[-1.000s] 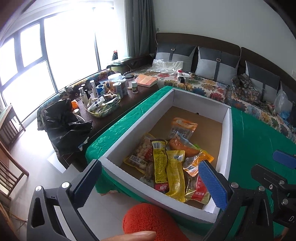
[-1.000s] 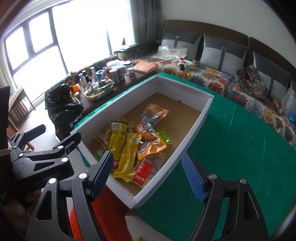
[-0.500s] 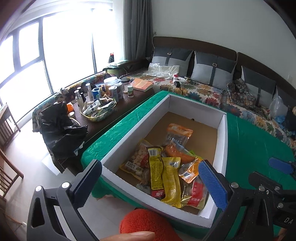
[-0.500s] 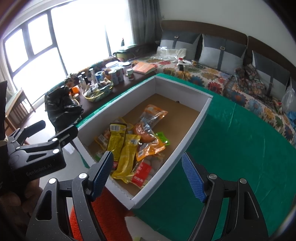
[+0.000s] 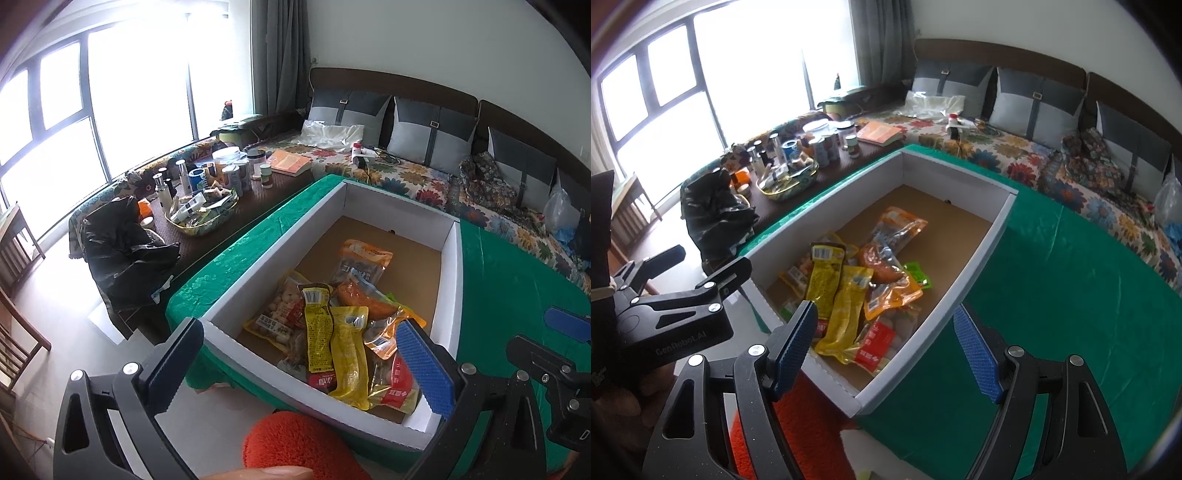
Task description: Organize snacks
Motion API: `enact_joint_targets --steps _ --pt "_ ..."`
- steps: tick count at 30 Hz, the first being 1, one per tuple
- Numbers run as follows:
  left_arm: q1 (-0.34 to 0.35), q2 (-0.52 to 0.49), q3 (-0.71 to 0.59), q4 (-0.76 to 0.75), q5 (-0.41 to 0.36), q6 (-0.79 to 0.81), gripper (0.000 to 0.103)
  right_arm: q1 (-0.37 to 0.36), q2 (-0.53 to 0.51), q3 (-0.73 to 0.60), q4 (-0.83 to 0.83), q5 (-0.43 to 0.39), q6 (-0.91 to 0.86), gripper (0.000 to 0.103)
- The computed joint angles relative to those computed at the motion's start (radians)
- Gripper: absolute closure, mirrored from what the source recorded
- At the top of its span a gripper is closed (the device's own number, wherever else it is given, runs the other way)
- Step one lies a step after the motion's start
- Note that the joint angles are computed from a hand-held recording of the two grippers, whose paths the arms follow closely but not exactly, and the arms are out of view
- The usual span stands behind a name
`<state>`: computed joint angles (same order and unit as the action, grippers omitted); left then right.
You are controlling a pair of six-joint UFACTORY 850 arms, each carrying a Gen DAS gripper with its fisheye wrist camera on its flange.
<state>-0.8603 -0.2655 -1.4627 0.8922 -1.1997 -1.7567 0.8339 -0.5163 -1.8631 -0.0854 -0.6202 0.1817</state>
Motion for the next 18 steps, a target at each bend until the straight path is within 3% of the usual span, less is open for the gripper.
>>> enact_joint_targets --steps 18 --pt "-0.003 -0.016 -0.030 -0.013 -0.031 0.018 0.000 -0.001 -0.006 -0.015 0.010 -0.012 0.001 0.024"
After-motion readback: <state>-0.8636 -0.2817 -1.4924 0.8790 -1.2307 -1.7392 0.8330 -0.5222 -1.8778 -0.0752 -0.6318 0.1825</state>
